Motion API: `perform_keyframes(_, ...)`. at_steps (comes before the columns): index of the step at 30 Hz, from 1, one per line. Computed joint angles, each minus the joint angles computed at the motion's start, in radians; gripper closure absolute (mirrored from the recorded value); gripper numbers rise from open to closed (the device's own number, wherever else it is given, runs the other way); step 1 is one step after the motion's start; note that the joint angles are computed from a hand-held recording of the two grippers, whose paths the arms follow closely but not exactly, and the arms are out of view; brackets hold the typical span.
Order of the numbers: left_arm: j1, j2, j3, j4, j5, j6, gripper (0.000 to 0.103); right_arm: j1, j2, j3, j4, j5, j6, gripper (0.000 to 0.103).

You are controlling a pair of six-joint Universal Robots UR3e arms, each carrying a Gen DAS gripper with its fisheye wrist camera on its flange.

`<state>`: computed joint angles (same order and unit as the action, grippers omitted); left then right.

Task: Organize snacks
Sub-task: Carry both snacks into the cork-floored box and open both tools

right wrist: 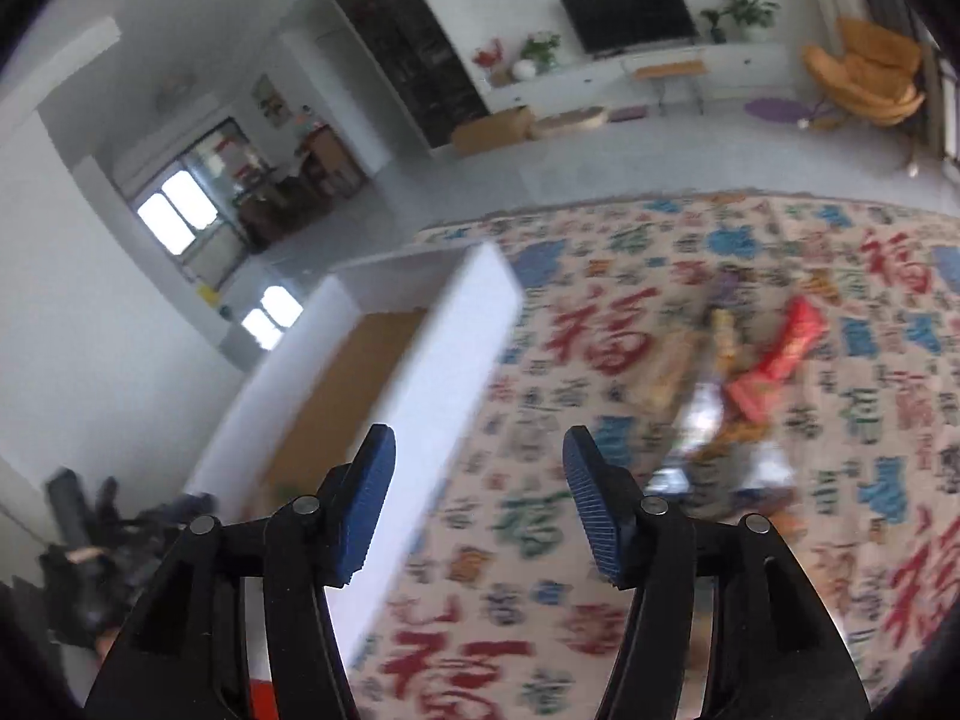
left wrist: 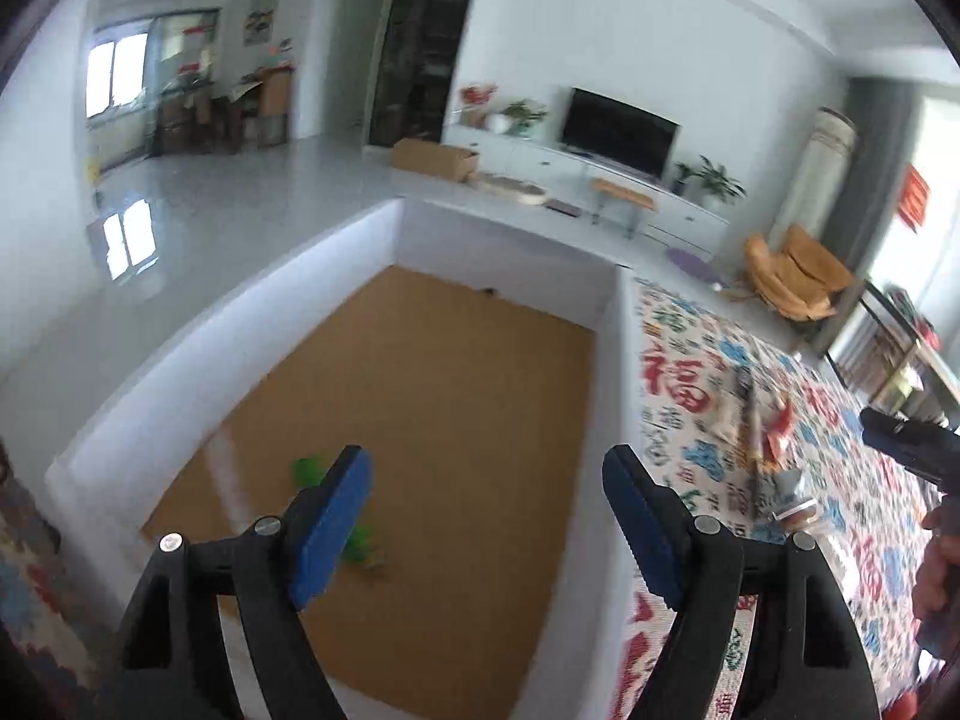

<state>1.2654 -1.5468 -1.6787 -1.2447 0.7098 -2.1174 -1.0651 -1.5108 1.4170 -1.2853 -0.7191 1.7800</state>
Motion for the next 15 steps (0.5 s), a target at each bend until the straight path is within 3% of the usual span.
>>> perform_keyframes(3, -0.087, 0.039, -0.111, 0.168, 0.033, -0.018, 0.024, -0.095, 0.108, 0.093, -0.405, -0.067, 0.084, 0.041)
perform_keyframes(6, -0.159, 0.042, -0.155, 0.185, 0.078, -0.027, 0.024, -0.166, 0.307, 0.024, -0.660, -0.156, 0.162, 0.041)
perform_keyframes(9, -0.151, 0.145, -0.298, 0.284, 0.077, 0.018, 0.024, -0.238, 0.491, -0.130, -0.754, -0.213, 0.225, 0.041)
perform_keyframes(15, -0.029, 0.350, -0.418, 0.098, -0.007, 0.200, 0.024, -0.315, 0.654, -0.275, -0.798, -0.196, 0.256, 0.041)
